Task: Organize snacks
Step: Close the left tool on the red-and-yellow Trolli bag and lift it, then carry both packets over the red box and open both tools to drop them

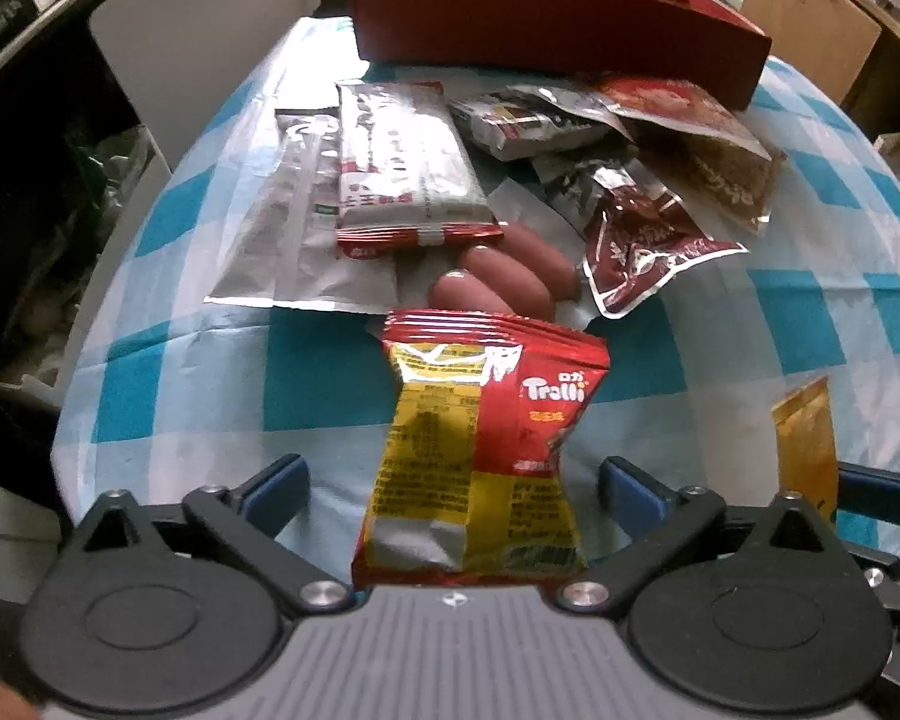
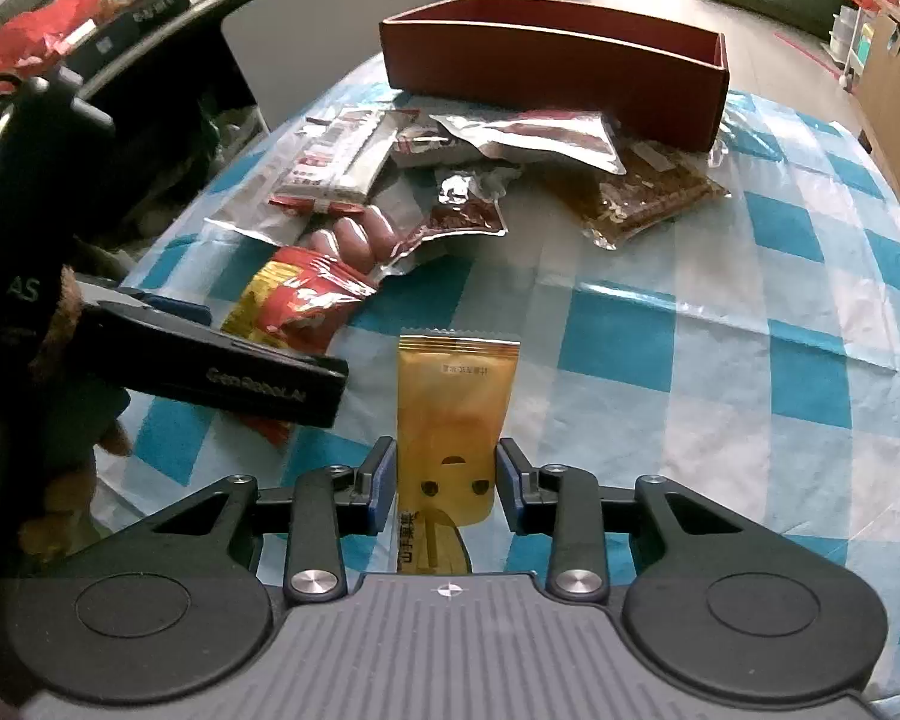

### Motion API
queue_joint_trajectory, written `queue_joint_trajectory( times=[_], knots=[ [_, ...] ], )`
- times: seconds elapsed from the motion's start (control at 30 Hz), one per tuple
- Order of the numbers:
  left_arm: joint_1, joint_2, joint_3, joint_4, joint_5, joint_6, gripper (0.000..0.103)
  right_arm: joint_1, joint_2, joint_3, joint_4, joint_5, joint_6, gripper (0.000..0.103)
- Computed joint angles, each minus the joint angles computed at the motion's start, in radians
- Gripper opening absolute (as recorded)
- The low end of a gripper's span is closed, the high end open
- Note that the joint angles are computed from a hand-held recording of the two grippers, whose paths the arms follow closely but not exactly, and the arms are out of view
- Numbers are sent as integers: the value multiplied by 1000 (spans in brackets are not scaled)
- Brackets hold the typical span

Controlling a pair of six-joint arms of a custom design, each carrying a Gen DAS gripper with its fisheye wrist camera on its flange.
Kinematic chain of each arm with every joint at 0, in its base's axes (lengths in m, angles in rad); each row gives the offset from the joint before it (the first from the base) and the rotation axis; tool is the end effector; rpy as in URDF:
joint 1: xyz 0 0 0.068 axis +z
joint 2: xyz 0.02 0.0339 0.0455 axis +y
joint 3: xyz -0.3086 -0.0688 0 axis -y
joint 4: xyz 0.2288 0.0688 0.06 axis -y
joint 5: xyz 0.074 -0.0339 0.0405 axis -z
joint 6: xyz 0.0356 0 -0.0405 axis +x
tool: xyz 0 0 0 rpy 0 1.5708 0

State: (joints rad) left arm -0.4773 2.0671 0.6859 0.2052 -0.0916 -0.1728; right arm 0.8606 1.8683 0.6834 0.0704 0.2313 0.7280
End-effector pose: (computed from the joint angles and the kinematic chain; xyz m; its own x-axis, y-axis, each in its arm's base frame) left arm 0.2778 -0.1400 0.0704 -0.8810 0.2629 -0.3934 0.2789 0.9602 0.0170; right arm 0.2018 0.2222 0.1216 -0.8842 -0.0349 -0.4659 -0.1124 0.9838 0.1396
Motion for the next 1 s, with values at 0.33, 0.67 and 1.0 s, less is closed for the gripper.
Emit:
queue_joint_trajectory(
  times=[0.33, 0.67, 1.0],
  knots=[
    [-15, 0, -43, 85, -1, 3, 99, -48, 33, 39, -36, -30, -23, 46],
    [-17, -63, -77, 103, 36, 78, 42, -35, 25, 27, -11, -22, -14, 46],
    [-5, -157, -151, 124, 71, 73, 41, -18, -15, -10, 36, 21, 15, 45]
  ],
)
